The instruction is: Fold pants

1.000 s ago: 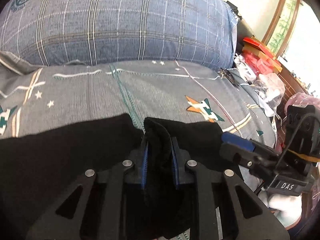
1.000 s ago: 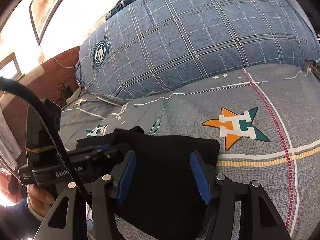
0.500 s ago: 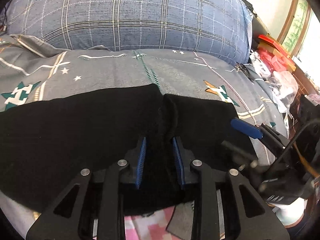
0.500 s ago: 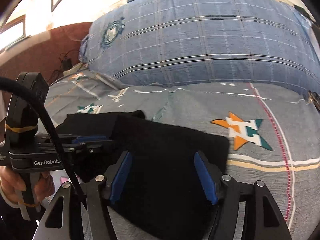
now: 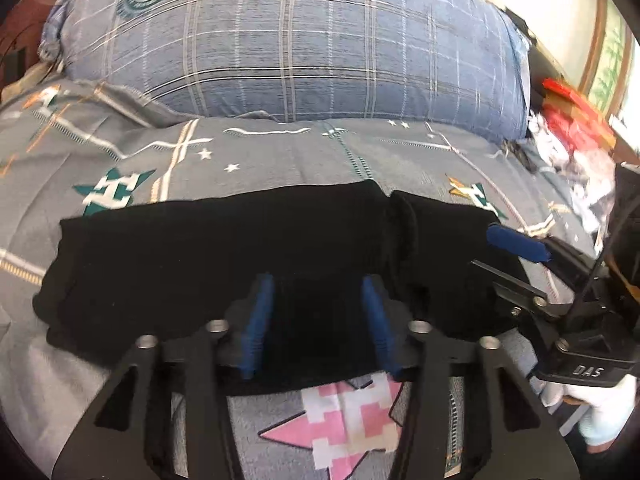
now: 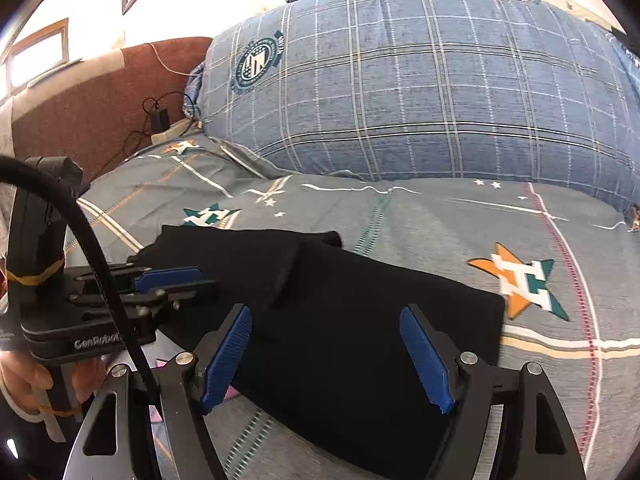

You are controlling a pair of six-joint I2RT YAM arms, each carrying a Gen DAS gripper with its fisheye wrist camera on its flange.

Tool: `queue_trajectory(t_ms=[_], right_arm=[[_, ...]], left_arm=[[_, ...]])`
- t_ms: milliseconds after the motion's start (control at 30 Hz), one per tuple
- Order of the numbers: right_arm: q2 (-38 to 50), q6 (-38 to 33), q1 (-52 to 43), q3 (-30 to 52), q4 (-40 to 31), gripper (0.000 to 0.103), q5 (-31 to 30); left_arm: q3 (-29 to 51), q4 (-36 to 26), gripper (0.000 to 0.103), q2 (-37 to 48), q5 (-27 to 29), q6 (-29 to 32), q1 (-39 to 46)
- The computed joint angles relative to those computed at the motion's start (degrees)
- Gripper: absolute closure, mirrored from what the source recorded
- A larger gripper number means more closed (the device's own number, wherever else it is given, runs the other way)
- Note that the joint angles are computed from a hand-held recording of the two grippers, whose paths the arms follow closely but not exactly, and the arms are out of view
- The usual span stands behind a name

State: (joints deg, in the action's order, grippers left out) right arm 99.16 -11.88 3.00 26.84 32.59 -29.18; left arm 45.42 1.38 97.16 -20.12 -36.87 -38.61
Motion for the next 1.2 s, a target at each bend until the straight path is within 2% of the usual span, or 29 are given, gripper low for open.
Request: queue_trajectory(t_ms=[167, 300, 567, 700, 867, 967, 1100, 1200], right_arm=[[2.9, 3.6, 3.8, 2.6, 1.4, 0.028, -0.8], [7.8, 4.3, 6.3, 7.5, -3.7, 0.028, -0.2], [2.4, 5.7, 6.7, 7.4, -4.6, 0.028, -3.0], [3.9, 7.5, 8.9, 11.4, -6.5, 0.028, -5.8], [8.4, 5.4, 14.9, 19.8, -13.2, 0.028, -5.8], [11.9, 2.4, 18.5, 26.1, -18.4, 0.028, -5.4], [17.7, -2.3, 22.5, 36.5, -27.6, 0.028, -4.3], [22.2, -5.5, 25.1, 44.6, -34.1, 0.028, -2.3]], left_arm=[[-2.2, -1.6, 0.051, -3.0, -1.5, -2.4, -0.2], [-3.3, -3.2, 0.051, -4.7, -3.4, -3.3, -0.2], [-7.0, -3.9, 0.051, -7.7, -3.6, -5.3, 2.6], [-11.6, -3.8, 0.051, -12.1, -3.1, -9.9, 4.2], [-21.4, -0.5, 0.05, -21.1, 1.1, -18.4, 9.1], [-26.4, 1.7, 0.04, -25.6, 3.0, -22.3, 12.4], [-31.2, 5.7, 0.04, -28.3, 7.2, -24.8, 17.2], [-32.7, 9.6, 0.04, -26.6, 10.2, -24.8, 19.9]])
